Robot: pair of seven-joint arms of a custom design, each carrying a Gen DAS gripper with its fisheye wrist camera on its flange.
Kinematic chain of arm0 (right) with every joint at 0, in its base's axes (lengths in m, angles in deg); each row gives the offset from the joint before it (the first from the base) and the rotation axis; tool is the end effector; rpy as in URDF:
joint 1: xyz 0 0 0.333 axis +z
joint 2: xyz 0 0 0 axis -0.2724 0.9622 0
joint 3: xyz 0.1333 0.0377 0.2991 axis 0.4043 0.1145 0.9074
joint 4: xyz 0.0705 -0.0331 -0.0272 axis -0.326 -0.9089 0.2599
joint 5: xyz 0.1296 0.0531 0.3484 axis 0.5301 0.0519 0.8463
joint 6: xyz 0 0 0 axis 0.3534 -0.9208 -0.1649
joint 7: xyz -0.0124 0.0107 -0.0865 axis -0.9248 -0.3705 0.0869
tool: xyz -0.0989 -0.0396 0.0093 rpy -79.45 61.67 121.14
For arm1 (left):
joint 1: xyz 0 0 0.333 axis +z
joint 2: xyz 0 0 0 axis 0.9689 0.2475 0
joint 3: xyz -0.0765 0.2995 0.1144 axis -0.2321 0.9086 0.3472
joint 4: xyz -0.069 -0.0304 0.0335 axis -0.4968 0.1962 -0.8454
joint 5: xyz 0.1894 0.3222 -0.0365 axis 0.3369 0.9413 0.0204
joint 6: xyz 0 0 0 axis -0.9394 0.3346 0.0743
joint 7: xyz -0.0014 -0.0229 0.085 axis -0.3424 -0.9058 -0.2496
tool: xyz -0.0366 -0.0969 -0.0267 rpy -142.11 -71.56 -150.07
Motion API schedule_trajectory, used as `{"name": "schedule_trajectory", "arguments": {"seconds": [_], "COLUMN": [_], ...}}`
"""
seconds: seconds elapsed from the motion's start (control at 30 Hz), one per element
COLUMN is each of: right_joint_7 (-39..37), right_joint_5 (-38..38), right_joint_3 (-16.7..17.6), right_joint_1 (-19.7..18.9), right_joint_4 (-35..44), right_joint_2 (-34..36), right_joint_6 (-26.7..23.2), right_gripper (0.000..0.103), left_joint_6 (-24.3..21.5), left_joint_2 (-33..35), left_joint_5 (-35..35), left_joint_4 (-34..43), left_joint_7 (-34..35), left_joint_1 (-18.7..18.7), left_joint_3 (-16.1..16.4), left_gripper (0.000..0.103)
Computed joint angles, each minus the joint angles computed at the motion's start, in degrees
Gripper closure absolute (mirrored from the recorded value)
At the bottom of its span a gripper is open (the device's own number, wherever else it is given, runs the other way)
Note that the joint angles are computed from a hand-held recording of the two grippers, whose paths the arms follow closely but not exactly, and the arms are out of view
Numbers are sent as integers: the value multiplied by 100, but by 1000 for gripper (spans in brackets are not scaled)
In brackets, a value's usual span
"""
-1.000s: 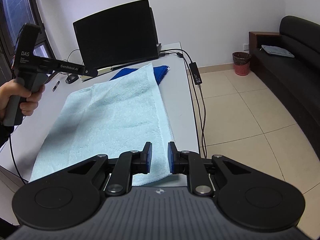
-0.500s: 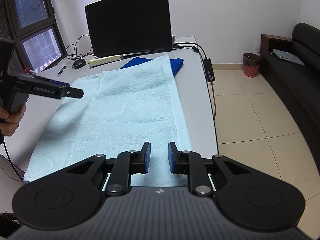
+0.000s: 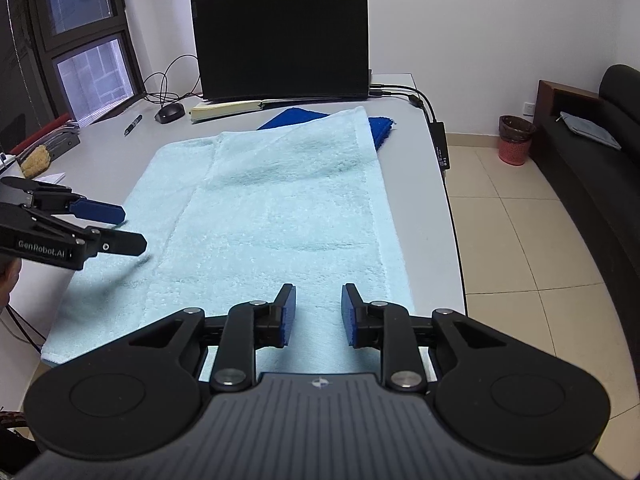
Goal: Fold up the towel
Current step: 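Move both open grippers back over the folded towel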
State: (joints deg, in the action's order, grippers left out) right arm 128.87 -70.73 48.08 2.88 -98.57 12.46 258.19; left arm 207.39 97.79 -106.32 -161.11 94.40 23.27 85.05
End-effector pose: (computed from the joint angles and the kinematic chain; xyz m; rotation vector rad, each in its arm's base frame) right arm 0.5829 0.3456 0.2956 -1.9778 1.1706 -0.3730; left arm 0.5361 -0.2595 0.3015 -1.6028 1.9381 -0.7897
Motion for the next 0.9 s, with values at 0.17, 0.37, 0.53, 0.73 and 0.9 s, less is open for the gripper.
{"name": "schedule_trajectory", "arguments": {"seconds": [0.17,0.37,0.53,0.73,0.9], "right_joint_7": [-55,-118,-194,-299,-428], "right_joint_5": [31,140,189,306,197], "right_joint_3": [-47,-241,-342,-680,-354], "right_joint_1": [110,375,576,1042,931], "right_joint_4": [70,93,104,91,167], "right_joint_2": [43,43,20,-10,44], "right_joint_6": [-138,-162,-219,-185,-249], "right_gripper": [74,70,68,63,63], "left_joint_6": [209,479,697,934,1044], "left_joint_2": [-78,-213,-324,-545,-691], "left_joint_5": [214,234,172,324,190], "left_joint_4": [-138,-314,-484,-879,-1114], "left_joint_7": [57,316,510,530,599], "left_joint_1": [560,1263,1745,2341,2506], "left_joint_3": [-593,-1344,-1852,-2394,-2526], "left_gripper": [37,36,36,36,35]}}
